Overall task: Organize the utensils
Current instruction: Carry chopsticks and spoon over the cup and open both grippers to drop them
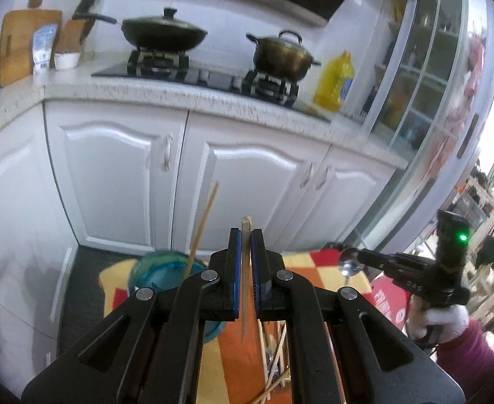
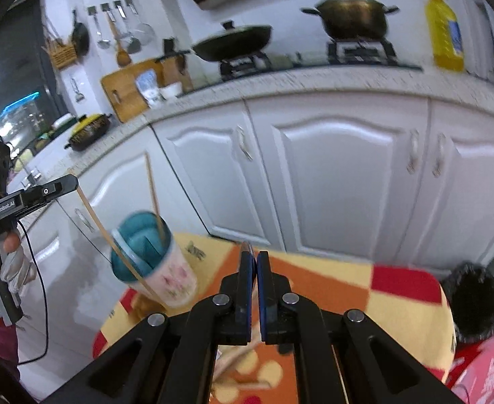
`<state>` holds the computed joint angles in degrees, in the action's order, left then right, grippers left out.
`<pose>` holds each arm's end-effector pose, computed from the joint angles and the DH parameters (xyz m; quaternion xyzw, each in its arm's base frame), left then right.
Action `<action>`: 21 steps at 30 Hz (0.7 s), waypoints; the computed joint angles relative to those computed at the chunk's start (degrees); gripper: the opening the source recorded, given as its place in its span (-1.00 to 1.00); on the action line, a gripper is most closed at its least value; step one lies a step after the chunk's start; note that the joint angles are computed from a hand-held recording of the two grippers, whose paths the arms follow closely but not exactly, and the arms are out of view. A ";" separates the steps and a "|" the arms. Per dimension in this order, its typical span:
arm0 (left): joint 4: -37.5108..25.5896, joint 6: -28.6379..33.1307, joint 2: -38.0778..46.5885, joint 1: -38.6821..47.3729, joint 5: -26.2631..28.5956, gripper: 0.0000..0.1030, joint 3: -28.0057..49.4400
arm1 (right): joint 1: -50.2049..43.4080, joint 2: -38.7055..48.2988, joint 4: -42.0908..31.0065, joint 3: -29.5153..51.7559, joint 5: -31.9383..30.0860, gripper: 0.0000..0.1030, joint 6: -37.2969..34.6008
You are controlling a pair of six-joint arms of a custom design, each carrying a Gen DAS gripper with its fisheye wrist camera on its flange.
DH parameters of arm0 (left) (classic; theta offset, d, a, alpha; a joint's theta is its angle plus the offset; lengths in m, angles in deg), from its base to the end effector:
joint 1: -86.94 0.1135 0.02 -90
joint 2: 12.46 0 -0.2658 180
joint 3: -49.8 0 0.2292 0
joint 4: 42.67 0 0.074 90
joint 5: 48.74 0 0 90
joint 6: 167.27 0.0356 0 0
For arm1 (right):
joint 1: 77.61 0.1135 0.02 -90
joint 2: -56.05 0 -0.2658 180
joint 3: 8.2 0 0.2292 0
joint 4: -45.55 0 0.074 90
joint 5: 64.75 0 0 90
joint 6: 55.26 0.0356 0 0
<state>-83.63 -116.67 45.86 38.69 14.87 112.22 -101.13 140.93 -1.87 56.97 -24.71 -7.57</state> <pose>0.1408 -0.1340 0.2926 -0.0346 0.8761 -0.1543 0.4556 0.2398 -0.0747 0.2117 -0.2276 0.8629 0.2498 0.3758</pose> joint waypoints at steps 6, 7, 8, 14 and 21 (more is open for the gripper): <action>-7.32 2.48 -3.09 2.87 0.11 -0.93 7.39 | 10.33 -5.19 4.78 1.39 1.30 -0.95 11.44; -8.06 3.07 -3.48 3.22 -0.13 -0.92 8.29 | 12.49 -5.90 6.11 1.43 2.11 -0.95 13.50; -9.51 3.79 -3.87 3.27 -1.22 -0.92 9.84 | 15.06 -6.46 7.75 1.53 3.14 -0.95 15.96; -14.61 8.09 -5.16 5.99 -5.28 -0.93 14.73 | 26.29 -5.64 15.50 2.87 9.24 -0.95 26.43; -11.03 9.63 -5.83 13.00 -2.29 -0.92 8.13 | 35.80 -1.98 25.43 1.41 19.70 -0.95 31.95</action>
<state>-94.66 -107.04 40.04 51.69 12.58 120.35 -65.33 138.95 23.56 58.38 -5.01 24.38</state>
